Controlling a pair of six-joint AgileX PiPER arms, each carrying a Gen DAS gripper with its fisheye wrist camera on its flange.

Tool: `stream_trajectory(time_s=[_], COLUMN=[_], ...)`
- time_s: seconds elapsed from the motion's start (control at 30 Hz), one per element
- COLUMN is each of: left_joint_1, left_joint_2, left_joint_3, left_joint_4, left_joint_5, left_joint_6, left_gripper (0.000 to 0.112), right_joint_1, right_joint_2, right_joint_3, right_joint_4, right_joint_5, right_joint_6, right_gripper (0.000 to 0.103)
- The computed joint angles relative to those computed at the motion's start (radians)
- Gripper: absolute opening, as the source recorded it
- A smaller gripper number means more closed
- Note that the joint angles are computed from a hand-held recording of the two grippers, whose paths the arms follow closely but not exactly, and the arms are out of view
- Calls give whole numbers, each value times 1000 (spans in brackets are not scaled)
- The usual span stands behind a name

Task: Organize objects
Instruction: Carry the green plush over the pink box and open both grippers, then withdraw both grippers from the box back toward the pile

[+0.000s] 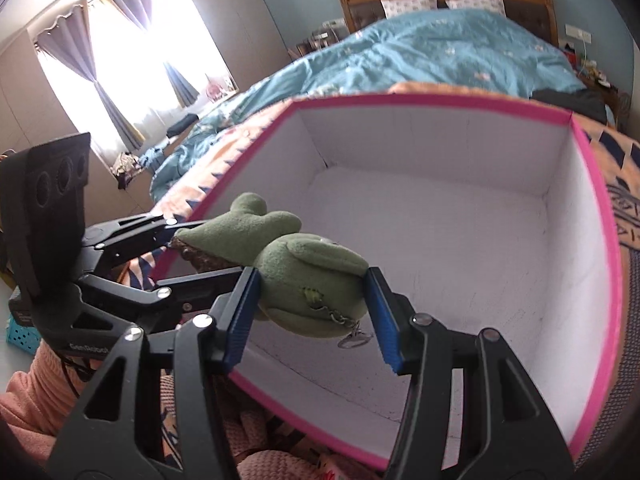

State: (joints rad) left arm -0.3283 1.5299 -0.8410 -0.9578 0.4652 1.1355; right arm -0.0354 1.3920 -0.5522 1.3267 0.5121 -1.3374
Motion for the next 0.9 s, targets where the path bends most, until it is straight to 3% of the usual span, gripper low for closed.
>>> stream_trajectory(time_s=[0.23,0.37,0.47,0.6,0.63,0.77,0.9], left_joint_1=[-81,-50,2,135,187,341,472], left_joint_2=[-43,-98,-160,-276,-310,-401,-459], left_joint_3=[43,84,140,237,266,345,428], left_joint_4=[175,89,-107,-332,-363,-384,-348], left_joint_5=[-129,-144,-124,25,91,282,443], left_joint_6=[-161,-89,119,386,433,504,552], left_gripper=[62,64,66,70,72,72,73], right_joint_1=[22,5,-26,-72,-81,-55,123], right_joint_2=[42,0,-108,-319,-373,-603,-779], right_joint_3=[-12,14,78,176,197,272,343], right_joint_4=[-40,-30,-19,-93,-125,-306,-523], right_joint_5=[-29,-18,-8,44,58,109,41], right_joint_6=[48,51,32,83,109,303,616], right_gripper=[55,55,55,56,56,56,56])
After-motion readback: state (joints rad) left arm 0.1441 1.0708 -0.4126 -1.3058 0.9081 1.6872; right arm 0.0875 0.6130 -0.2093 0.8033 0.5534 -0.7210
